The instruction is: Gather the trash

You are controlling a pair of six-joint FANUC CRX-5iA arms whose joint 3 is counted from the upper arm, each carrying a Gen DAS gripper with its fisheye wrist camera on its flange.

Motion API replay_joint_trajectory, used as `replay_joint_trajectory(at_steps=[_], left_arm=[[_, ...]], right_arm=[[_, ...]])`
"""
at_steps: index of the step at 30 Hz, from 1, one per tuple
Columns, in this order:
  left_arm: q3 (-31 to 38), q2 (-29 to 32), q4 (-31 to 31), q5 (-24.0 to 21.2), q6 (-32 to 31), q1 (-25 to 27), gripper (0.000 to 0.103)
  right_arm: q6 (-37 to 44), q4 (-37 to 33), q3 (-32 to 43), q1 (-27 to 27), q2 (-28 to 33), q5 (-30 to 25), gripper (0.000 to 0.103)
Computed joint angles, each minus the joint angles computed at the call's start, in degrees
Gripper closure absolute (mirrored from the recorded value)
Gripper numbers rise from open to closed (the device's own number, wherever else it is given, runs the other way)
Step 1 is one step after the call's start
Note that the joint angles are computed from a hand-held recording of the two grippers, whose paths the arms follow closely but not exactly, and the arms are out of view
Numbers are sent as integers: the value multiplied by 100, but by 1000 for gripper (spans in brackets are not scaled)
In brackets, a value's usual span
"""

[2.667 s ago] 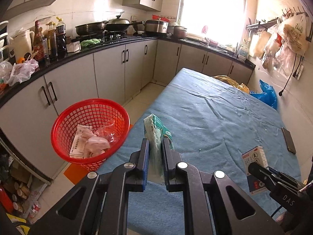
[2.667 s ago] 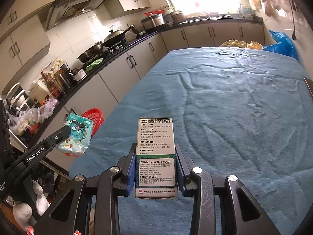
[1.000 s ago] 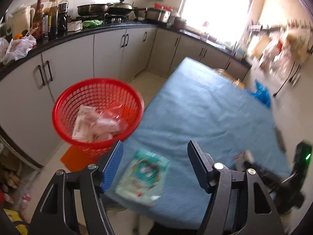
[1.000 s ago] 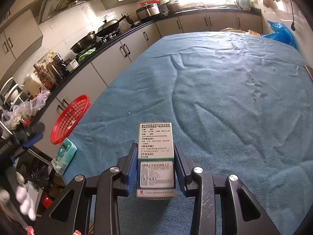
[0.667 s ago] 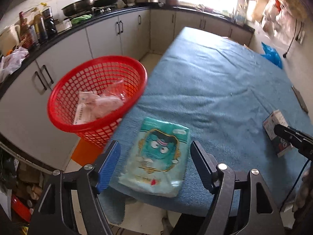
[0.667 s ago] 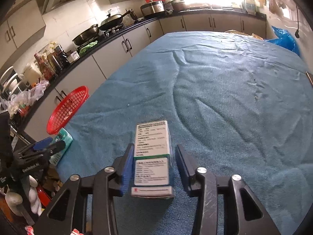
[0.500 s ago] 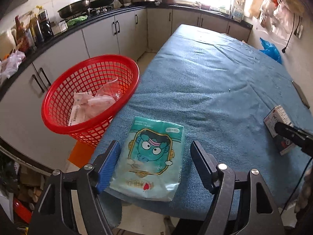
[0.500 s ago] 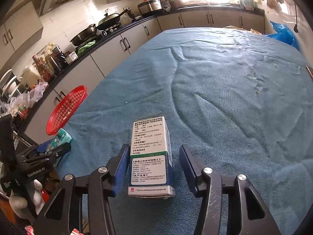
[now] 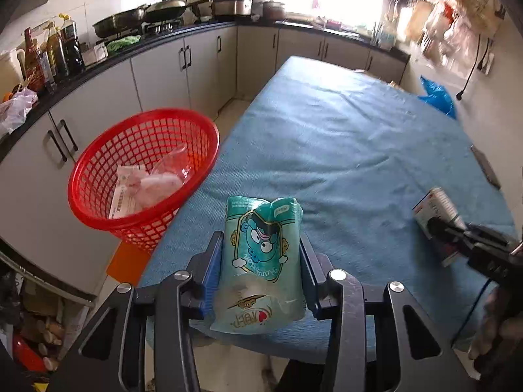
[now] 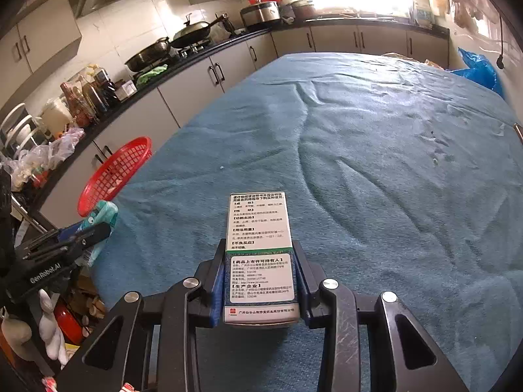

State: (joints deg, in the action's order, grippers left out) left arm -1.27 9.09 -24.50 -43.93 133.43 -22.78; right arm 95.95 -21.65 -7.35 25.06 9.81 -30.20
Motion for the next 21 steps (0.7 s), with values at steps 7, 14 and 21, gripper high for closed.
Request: replay_joint_trajectory(at_steps=[7,14,21], left_arm=[[265,-83,-661,-356,433,-302,61],[365,-215,-1135,-690,739,-464,61],[323,-403,-1335,-906,991,-390,60]], right_arm=[[235,-218,32,-31,-151,-52,65],[581,-478,200,-11,-217,-253,65],[1112,-1057,778,-42,-91,-843,65]])
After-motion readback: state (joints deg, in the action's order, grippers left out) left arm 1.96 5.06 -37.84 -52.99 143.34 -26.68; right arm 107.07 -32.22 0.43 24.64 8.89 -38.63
